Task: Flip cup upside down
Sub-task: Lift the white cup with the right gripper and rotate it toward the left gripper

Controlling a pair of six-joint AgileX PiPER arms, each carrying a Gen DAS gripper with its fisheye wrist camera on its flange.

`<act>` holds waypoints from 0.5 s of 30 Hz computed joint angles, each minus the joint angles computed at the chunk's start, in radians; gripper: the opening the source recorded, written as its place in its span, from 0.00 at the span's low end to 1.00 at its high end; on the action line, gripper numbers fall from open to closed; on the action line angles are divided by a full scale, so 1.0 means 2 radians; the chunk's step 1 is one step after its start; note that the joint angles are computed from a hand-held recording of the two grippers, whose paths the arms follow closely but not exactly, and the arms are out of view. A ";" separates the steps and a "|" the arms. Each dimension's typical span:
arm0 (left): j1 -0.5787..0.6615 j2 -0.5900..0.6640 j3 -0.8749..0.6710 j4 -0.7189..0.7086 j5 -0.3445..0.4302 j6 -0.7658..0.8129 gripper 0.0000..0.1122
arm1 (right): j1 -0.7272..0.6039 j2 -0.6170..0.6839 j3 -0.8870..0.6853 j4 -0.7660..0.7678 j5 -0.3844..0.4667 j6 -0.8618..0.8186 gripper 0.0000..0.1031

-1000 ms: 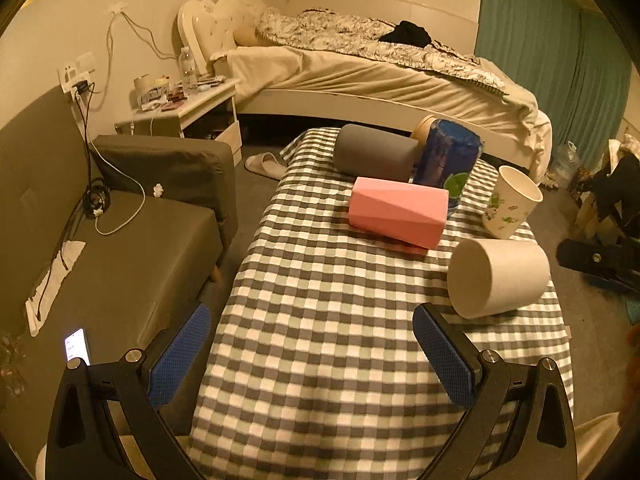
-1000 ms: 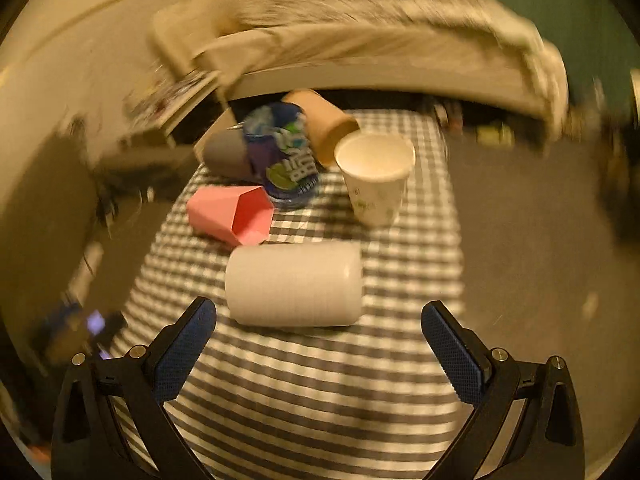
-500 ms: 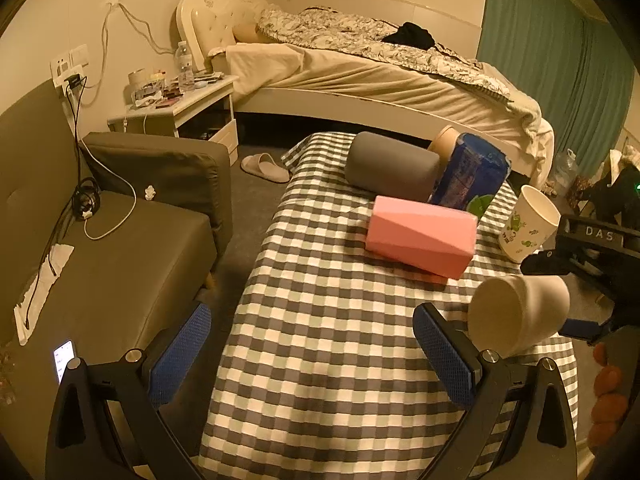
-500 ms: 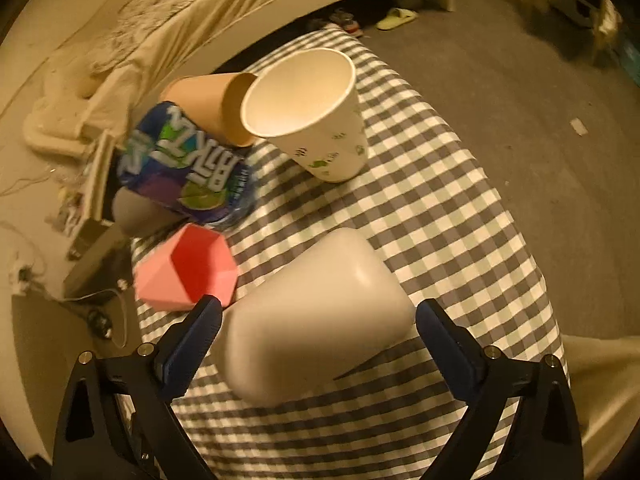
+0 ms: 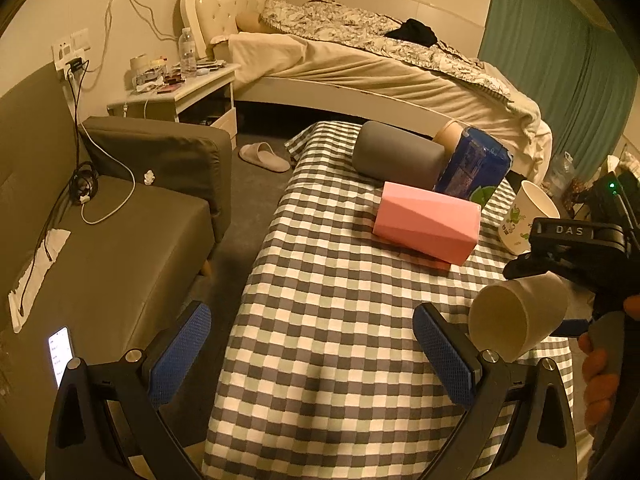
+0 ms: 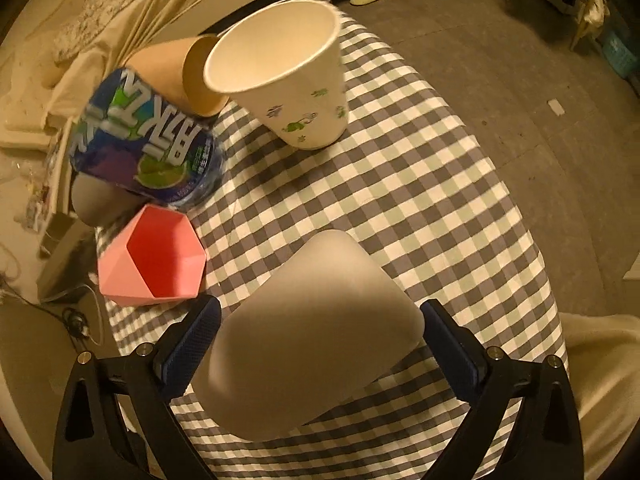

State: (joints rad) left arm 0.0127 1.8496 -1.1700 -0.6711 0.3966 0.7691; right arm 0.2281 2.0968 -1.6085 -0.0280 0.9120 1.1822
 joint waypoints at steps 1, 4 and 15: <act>0.003 -0.003 0.003 -0.003 0.001 0.004 0.92 | 0.000 0.009 -0.015 0.004 0.012 -0.006 0.97; 0.011 -0.014 0.012 -0.008 0.001 0.014 0.92 | 0.007 0.011 -0.018 0.021 0.002 -0.027 0.96; 0.060 -0.060 0.062 -0.016 -0.003 0.050 0.92 | 0.090 0.021 -0.041 0.031 0.008 -0.216 0.86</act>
State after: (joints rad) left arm 0.1336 1.7297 -1.0458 -0.7038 0.3906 0.8695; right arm 0.4090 2.1379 -1.6912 0.0334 0.9274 0.7504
